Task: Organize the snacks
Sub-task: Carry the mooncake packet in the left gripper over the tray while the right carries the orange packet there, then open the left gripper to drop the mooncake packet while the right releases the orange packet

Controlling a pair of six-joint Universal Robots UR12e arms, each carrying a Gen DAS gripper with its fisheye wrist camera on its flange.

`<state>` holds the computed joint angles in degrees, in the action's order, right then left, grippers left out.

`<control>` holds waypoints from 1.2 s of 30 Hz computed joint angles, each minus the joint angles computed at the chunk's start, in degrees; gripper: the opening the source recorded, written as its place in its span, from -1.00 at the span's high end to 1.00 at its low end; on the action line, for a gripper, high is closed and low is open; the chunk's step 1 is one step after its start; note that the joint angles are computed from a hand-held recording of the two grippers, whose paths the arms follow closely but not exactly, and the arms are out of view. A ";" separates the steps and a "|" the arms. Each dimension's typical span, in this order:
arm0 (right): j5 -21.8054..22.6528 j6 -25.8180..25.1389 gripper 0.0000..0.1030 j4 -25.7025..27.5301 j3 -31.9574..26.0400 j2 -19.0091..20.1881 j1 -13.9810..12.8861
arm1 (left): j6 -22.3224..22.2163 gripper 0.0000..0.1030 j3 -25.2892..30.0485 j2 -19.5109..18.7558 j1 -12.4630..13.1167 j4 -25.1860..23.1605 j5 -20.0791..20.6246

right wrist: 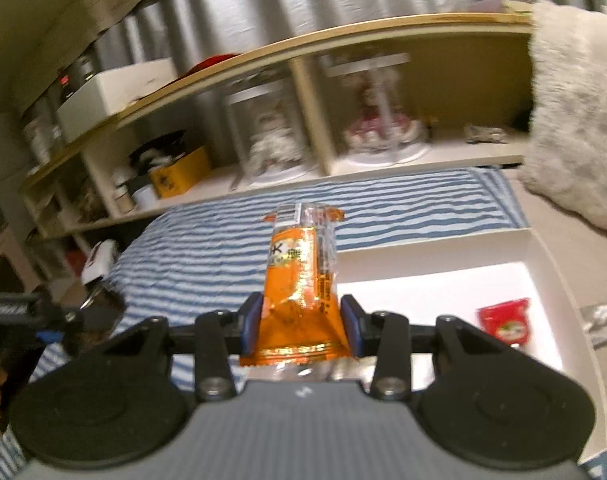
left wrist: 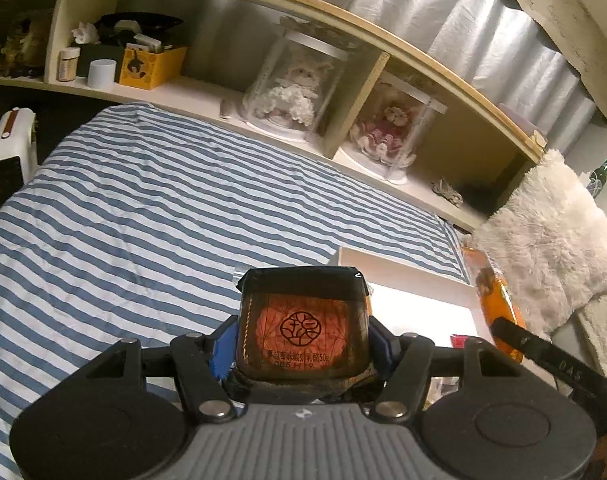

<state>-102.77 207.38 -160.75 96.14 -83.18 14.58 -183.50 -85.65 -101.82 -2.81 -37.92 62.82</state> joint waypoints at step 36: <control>7.05 5.80 0.07 6.07 1.07 4.06 -8.73 | 2.46 -0.28 22.46 -18.23 -12.38 -16.17 1.67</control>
<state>-95.72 213.17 -154.68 97.21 -79.12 5.86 -181.04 -63.19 -120.06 -15.19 -54.09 64.49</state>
